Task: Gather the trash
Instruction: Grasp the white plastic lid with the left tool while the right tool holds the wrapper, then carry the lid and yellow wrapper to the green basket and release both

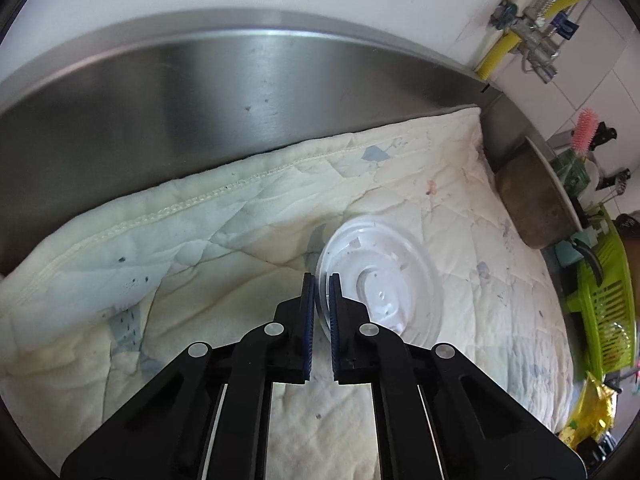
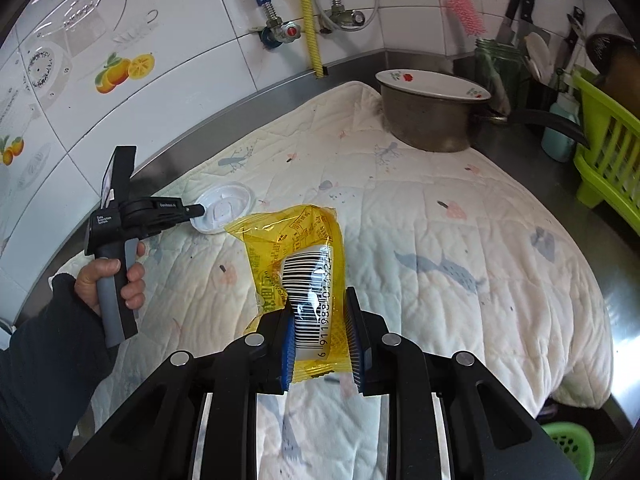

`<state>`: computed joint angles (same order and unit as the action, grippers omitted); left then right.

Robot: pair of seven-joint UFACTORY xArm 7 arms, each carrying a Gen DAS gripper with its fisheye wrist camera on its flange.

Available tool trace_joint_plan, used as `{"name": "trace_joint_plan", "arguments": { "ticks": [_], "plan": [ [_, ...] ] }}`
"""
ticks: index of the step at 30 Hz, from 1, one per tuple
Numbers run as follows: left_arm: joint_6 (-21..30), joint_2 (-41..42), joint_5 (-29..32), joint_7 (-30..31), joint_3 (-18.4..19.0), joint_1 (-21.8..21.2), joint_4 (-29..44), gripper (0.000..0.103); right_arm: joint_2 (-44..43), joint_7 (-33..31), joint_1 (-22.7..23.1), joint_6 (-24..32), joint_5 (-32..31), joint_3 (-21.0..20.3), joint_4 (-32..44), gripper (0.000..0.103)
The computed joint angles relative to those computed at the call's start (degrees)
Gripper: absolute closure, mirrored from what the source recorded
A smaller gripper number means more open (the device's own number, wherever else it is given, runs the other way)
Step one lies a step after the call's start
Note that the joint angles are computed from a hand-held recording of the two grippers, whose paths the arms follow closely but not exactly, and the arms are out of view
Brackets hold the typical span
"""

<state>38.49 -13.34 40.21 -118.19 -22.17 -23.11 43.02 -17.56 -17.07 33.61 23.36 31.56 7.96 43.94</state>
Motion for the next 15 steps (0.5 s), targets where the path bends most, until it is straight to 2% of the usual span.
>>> {"name": "trace_joint_plan", "arguments": {
  "ticks": [10, 15],
  "plan": [
    [7.58, -2.99, -1.59, -1.02, -5.94, -4.29, 4.61, 0.099, -15.52, 2.78, -0.62, 3.37, -3.50, -2.48, -12.94, 0.081],
    [12.01, 0.23, 0.94, -3.86, -9.60, -7.74, 10.64, 0.099, -27.47, 5.47, -4.13, 8.75, -8.20, -4.16, -20.52, 0.081]
  ]
}}
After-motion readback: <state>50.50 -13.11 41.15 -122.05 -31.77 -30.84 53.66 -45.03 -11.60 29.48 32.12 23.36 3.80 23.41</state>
